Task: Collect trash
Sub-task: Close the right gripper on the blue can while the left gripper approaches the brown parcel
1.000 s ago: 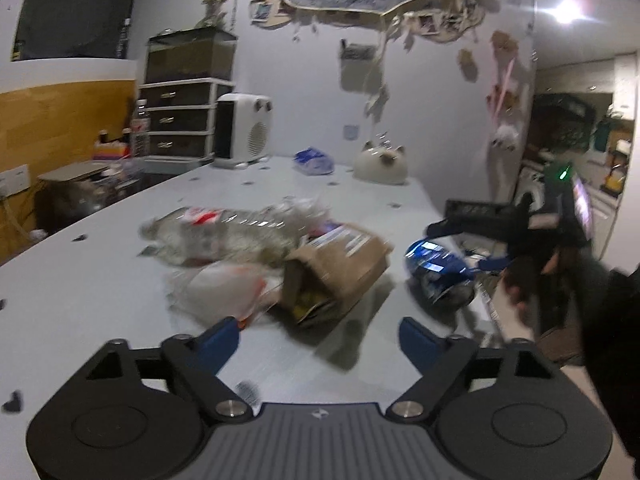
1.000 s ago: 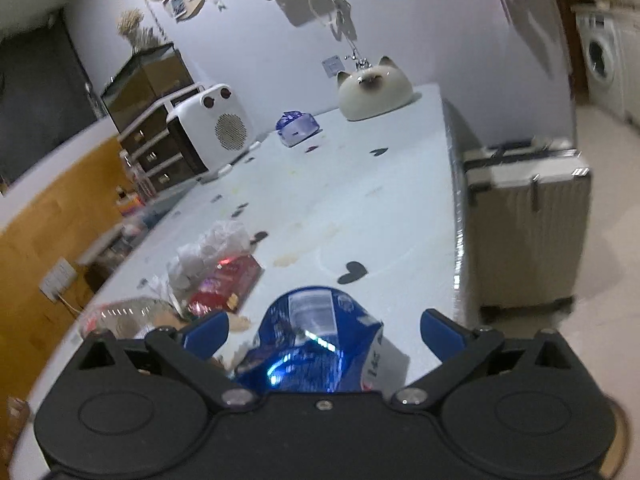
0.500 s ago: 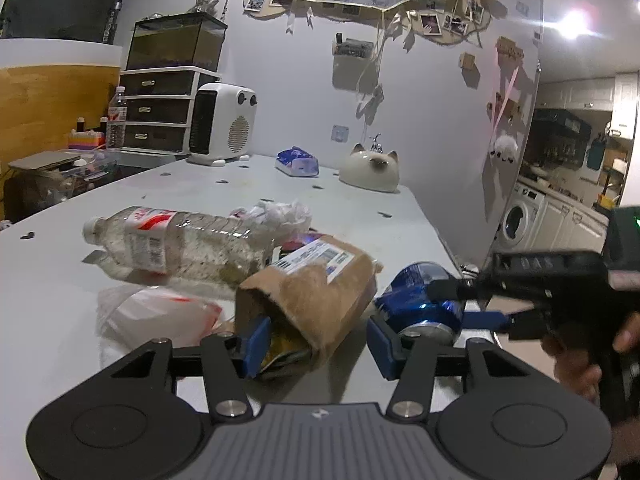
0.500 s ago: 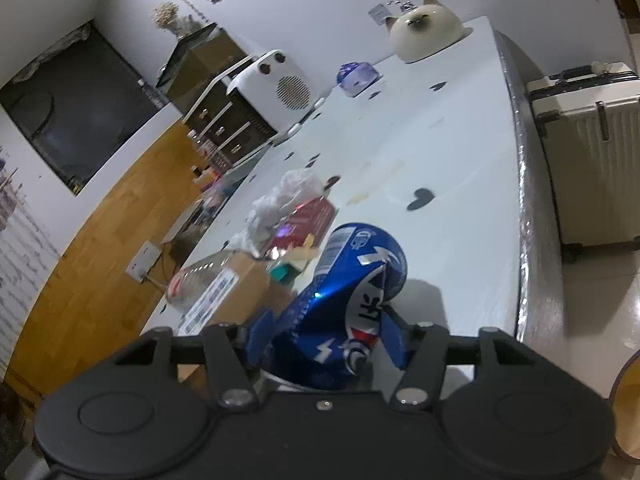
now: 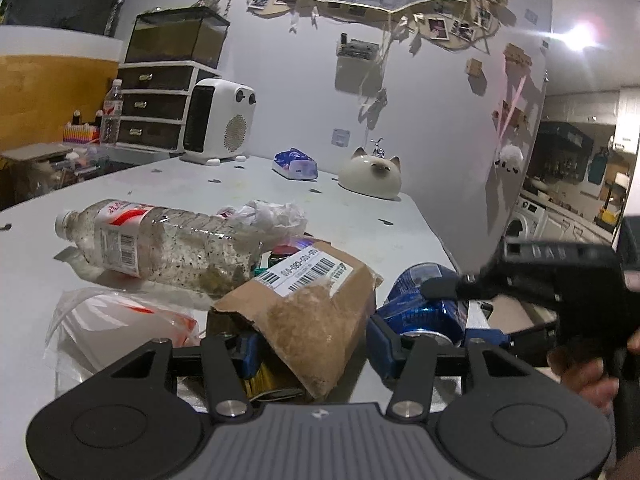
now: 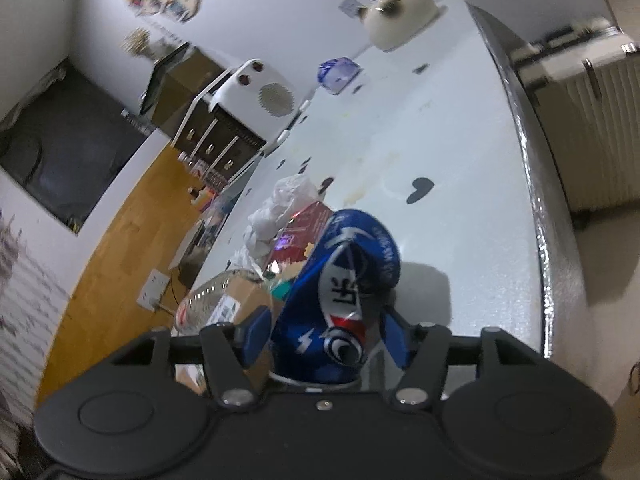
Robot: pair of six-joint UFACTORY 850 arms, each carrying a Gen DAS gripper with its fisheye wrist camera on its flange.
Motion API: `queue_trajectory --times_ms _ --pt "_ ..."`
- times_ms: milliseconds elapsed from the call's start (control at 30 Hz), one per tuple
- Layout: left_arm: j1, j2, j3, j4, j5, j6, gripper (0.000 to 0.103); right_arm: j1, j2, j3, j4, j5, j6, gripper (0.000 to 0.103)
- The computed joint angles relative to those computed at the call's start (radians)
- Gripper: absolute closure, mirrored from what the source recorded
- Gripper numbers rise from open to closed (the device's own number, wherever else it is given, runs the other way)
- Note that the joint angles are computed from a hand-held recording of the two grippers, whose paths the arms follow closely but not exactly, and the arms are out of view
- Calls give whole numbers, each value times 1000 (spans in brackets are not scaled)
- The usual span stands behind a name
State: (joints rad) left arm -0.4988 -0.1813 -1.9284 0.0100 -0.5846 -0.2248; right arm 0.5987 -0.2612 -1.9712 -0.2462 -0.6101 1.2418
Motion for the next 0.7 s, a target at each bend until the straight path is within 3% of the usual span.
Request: queue_trajectory --times_ms 100,200,267,433,533,700 --pt "-4 5 6 18 1 -1 50 -9 -1 -4 -21 -1 89 21" --pt "-19 6 7 64 -6 6 50 -20 -21 -43 -17 -30 96 21" --pt "-20 8 9 46 -10 40 50 -28 -48 -92 5 -69 84 25" --pt "-14 17 18 -43 -19 154 50 -43 -152 -269 120 -217 -49 54" --pt "-13 26 31 -64 -18 183 50 -36 -130 -234 134 -189 -102 61" --pt "-15 55 68 -91 11 201 50 -13 -65 -148 111 -162 -148 61"
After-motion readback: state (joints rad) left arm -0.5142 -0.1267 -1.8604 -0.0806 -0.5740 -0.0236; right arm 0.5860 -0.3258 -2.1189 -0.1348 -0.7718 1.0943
